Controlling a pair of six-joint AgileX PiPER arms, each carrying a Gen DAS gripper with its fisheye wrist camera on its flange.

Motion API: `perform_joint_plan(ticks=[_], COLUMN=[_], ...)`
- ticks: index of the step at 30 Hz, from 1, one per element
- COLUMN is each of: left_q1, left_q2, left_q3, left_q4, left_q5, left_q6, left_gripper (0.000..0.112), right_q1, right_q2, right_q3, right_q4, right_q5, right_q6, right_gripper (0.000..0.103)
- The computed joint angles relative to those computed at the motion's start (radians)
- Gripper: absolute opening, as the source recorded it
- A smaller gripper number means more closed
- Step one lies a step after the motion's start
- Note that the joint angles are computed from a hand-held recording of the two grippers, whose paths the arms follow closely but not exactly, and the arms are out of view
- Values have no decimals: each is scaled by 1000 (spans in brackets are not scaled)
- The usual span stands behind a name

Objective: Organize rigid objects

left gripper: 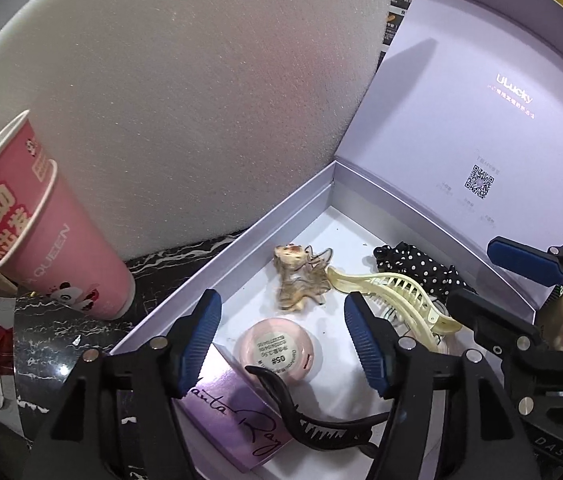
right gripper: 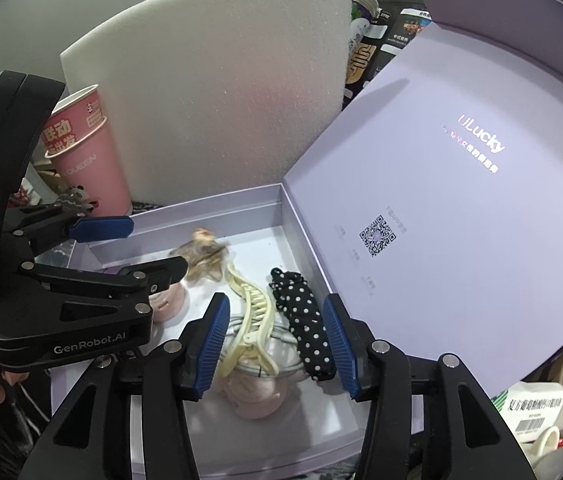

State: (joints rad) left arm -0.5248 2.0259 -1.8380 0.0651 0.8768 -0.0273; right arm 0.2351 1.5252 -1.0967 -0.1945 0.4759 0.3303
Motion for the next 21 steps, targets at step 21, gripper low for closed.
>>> perform_joint_plan(ticks=[21], left_q1=[-5], left_q2=[-235], left_q3=[185], left_q4=[57], left_q5=[-48], left_q6=[-60], left_gripper=[63], right_q1=[129], right_q2=[-174], right_q3=[57], right_q4=[-227], right_q5=[84], right_q6=[266], right_gripper=[56])
